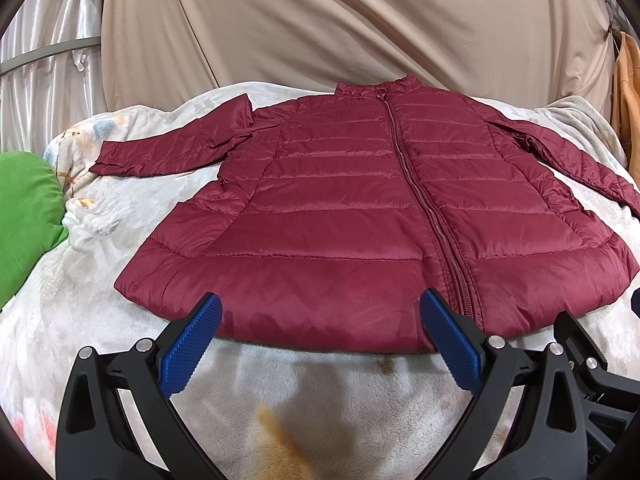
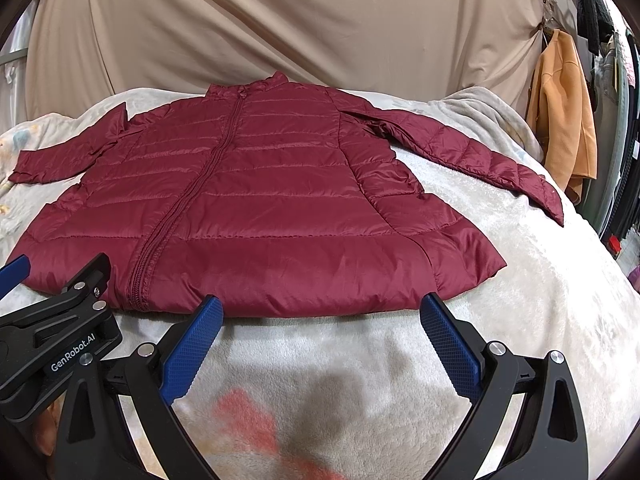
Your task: Fold large clothes
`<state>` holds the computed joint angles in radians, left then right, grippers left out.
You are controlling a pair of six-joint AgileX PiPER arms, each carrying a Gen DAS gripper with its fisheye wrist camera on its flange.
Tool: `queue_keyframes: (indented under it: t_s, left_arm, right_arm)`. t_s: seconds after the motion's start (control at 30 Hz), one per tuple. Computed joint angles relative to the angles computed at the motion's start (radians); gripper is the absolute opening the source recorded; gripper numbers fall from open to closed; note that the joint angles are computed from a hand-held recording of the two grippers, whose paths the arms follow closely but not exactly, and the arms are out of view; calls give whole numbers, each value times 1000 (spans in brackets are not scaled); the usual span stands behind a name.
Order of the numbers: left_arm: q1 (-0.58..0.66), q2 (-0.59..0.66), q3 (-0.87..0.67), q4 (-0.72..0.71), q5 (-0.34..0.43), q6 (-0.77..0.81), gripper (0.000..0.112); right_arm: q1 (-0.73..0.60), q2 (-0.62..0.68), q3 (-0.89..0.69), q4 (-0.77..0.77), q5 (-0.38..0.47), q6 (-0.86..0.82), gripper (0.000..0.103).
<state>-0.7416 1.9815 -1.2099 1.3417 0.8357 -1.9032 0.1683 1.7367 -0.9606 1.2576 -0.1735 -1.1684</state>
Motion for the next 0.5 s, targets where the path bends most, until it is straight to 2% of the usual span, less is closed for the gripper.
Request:
queue_keyframes:
  t_s: [0.07,0.5]
  left_arm:
    - [0,0,-1,-1,0,1,97]
    - [0,1,-2,-2,1,3,96]
  right_arm:
    - [1,4,4,-47,-4,49,98]
    - [1,2,5,-29,-3,30,98]
